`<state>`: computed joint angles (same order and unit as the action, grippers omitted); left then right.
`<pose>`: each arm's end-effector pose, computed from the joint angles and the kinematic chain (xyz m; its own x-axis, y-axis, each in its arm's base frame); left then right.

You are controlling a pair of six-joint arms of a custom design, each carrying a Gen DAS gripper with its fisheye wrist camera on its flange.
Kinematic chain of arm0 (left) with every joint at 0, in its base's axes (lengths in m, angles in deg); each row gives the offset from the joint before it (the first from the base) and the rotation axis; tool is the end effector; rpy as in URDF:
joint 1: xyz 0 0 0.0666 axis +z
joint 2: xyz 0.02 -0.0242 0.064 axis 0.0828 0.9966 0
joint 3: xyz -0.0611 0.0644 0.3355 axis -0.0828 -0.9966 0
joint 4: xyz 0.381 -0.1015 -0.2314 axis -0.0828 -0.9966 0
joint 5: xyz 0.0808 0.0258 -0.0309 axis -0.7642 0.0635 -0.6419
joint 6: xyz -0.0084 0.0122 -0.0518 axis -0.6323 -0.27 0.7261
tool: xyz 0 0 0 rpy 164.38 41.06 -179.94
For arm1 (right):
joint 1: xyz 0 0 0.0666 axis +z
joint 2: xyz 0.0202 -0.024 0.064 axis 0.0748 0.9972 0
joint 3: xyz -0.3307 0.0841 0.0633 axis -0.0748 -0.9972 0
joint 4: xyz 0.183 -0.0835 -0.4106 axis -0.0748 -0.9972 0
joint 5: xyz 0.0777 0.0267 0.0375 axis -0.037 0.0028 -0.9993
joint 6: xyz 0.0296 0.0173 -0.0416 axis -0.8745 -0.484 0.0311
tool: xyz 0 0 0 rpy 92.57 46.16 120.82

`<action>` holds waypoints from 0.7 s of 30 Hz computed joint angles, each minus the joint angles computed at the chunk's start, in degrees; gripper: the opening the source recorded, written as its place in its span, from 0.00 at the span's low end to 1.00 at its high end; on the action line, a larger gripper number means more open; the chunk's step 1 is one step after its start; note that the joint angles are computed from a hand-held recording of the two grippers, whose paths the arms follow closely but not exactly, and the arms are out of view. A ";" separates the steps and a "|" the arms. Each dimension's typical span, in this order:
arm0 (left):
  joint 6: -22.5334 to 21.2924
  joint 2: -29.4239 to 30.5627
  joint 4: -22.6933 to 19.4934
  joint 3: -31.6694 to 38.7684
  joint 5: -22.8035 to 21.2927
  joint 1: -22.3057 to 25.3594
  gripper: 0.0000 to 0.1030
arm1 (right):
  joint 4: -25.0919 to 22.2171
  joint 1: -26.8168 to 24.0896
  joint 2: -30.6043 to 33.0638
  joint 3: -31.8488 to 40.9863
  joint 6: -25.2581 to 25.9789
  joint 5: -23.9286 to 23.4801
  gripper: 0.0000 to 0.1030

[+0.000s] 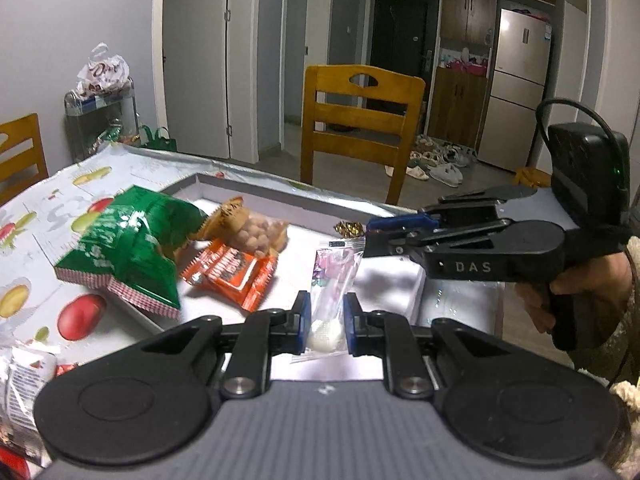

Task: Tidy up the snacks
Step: 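Carry the pink packet with the left tool while the right tool carries the candy to the box, then open both tools to drop the pink packet and candy into the box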

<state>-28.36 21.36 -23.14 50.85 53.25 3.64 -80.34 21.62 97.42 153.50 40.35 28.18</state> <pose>0.6083 -0.0325 0.3852 -0.4521 0.3511 -0.8200 0.6738 0.7368 -0.0561 0.6408 0.2028 0.3343 -0.4389 -0.0952 -0.8935 -0.3548 0.9319 0.0750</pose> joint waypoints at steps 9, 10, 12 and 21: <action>-1.13 0.39 -0.78 -0.52 -0.86 -0.67 0.13 | -0.35 -0.16 0.01 -0.30 0.61 1.11 0.24; -1.15 0.51 -0.86 -0.45 -1.00 -0.69 0.13 | -0.43 -0.17 0.03 -0.24 0.67 1.10 0.24; -1.02 0.54 -0.73 -0.53 -1.08 -0.62 0.13 | -0.62 -0.06 0.13 0.00 0.69 1.16 0.24; -0.61 -0.01 -0.69 -1.17 -1.40 -0.53 0.13 | -0.72 0.04 -0.02 -0.04 0.46 1.63 0.24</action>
